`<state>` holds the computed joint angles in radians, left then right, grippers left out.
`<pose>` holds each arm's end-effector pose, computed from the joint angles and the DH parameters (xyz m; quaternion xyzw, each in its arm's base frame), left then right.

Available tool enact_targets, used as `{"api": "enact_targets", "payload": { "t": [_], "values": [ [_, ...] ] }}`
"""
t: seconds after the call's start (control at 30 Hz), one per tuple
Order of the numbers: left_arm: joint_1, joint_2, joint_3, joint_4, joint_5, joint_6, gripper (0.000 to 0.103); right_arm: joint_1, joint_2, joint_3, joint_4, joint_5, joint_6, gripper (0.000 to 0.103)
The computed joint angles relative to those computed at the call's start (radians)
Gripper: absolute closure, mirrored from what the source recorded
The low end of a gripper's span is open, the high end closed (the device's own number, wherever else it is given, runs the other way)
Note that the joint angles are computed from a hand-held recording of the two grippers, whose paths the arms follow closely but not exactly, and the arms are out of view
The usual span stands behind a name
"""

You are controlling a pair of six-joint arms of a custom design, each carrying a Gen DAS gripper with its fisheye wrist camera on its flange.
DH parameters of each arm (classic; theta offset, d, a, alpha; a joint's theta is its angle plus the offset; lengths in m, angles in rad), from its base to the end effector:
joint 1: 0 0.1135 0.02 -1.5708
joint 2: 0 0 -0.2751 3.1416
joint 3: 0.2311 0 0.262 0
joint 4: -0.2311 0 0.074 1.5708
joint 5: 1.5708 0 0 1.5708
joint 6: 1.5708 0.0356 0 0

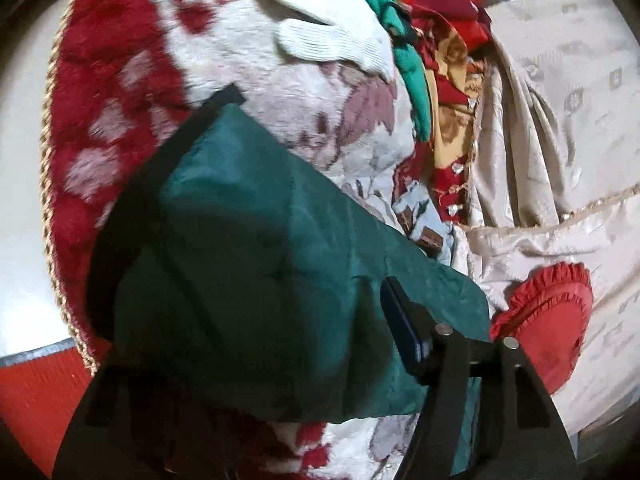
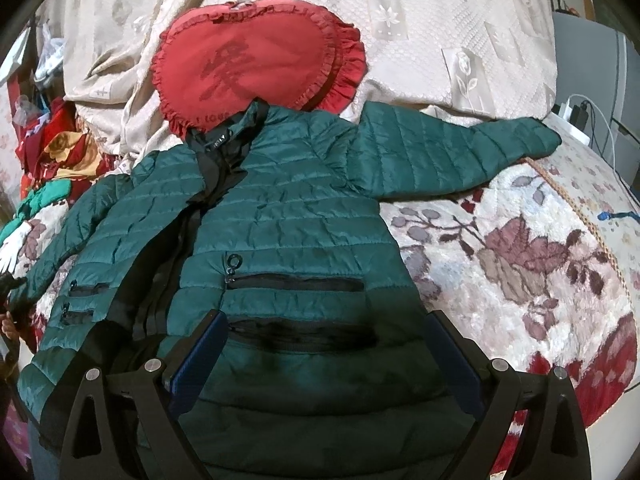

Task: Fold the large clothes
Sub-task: 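Carry the held sleeve with the left tool across the jacket body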

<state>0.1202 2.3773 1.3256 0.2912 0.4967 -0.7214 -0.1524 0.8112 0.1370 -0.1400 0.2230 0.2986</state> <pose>0.4721 0.0399 0.0396 -0.2755 0.8527 -0.3289 0.2980 0.1390 -0.0293 0.1216 0.2466 0.8910 -0.0763 0.3736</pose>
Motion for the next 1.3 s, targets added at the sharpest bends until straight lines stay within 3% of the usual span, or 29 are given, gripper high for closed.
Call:
{"api": "enact_targets", "payload": {
  "t": [0.03,0.07,0.1,0.37,0.57,0.8,0.97,1.1,1.3],
  "values": [
    [-0.001,-0.006,0.002,-0.005,0.002,0.010,0.044,0.001,0.024,0.008,-0.001,0.015,0.012,0.006],
    [0.000,-0.014,-0.008,0.010,0.006,0.011,0.080,0.002,0.037,0.011,-0.001,0.022,0.017,0.006],
    [-0.001,-0.024,-0.008,-0.010,-0.009,0.024,0.094,0.006,0.057,0.017,-0.001,0.031,0.023,0.006],
    [-0.060,-0.166,-0.063,0.010,-0.052,0.067,0.094,0.036,0.041,0.016,-0.011,0.063,0.038,0.006],
    [-0.261,-0.248,0.020,-0.040,-0.017,0.161,0.094,0.031,-0.011,0.005,-0.034,0.061,0.071,0.006],
    [-0.522,-0.126,0.302,-0.185,-0.064,0.202,0.094,0.019,0.003,0.030,-0.119,0.155,0.134,0.006],
    [-0.648,-0.001,0.516,-0.272,-0.067,0.238,0.094,0.070,-0.018,0.041,-0.150,0.278,0.098,0.006],
    [-0.711,0.138,0.738,-0.384,-0.089,0.247,0.094,0.041,0.043,0.030,-0.085,0.234,0.084,0.006],
    [-0.766,0.353,1.061,-0.526,-0.120,0.164,0.094,-0.008,0.018,0.005,-0.049,0.170,0.071,0.006]
  ]
}}
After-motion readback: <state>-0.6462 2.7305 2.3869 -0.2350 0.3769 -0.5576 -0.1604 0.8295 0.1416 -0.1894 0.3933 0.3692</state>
